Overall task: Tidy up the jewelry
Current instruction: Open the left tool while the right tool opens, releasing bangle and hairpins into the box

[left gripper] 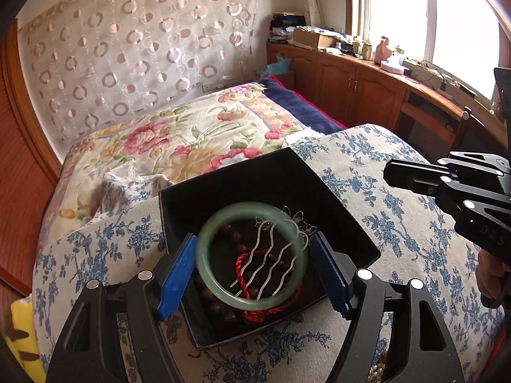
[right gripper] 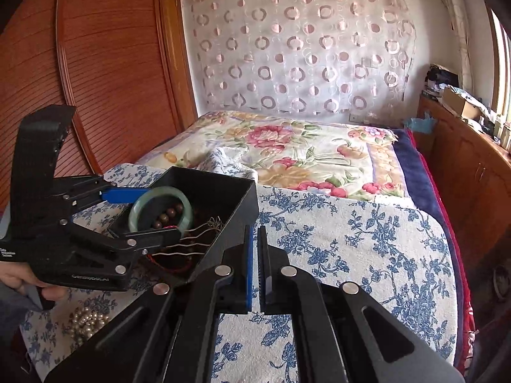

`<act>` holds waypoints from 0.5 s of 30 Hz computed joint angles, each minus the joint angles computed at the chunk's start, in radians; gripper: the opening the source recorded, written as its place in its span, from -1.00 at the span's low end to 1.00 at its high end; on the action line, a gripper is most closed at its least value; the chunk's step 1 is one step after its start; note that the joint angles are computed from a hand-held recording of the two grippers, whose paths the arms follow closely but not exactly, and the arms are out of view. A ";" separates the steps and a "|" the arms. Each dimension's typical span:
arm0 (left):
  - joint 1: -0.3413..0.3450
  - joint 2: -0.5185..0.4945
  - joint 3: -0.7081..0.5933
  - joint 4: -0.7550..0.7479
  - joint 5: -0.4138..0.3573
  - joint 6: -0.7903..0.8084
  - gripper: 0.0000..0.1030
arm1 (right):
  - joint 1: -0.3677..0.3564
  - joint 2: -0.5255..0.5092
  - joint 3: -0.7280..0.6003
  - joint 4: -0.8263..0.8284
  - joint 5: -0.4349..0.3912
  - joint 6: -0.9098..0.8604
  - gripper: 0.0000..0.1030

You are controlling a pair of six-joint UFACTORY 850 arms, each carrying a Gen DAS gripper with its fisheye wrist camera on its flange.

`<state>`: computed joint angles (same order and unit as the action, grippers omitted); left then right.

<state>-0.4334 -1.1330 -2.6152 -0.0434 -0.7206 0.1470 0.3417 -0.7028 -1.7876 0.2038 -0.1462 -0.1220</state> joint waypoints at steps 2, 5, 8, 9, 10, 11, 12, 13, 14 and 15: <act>-0.005 -0.017 -0.030 0.011 -0.007 -0.011 0.48 | 0.001 0.005 0.007 -0.008 0.002 0.006 -0.92; -0.006 0.028 0.045 0.004 0.036 -0.007 0.49 | 0.002 0.017 0.026 -0.044 0.010 0.042 -0.92; -0.002 0.130 0.215 -0.026 0.125 0.013 0.49 | 0.009 0.035 0.052 -0.113 0.019 0.110 -0.92; 0.000 0.171 0.282 -0.042 0.160 0.023 0.49 | 0.012 0.046 0.070 -0.113 0.026 0.110 -0.92; 0.004 0.205 0.337 -0.062 0.186 0.040 0.49 | 0.015 0.053 0.081 -0.104 0.029 0.101 -0.92; 0.006 0.236 0.389 -0.078 0.211 0.052 0.49 | 0.018 0.064 0.099 -0.093 0.034 0.091 -0.92; 0.008 0.268 0.440 -0.098 0.234 0.066 0.49 | 0.021 0.071 0.109 -0.084 0.035 0.083 -0.92; 0.010 0.300 0.492 -0.117 0.256 0.082 0.49 | 0.024 0.080 0.124 -0.066 0.038 0.066 -0.92; 0.012 0.319 0.522 -0.128 0.269 0.091 0.49 | 0.027 0.089 0.139 -0.064 0.043 0.064 -0.92; 0.014 0.350 0.573 -0.147 0.290 0.107 0.49 | 0.032 0.098 0.156 -0.040 0.048 0.041 -0.92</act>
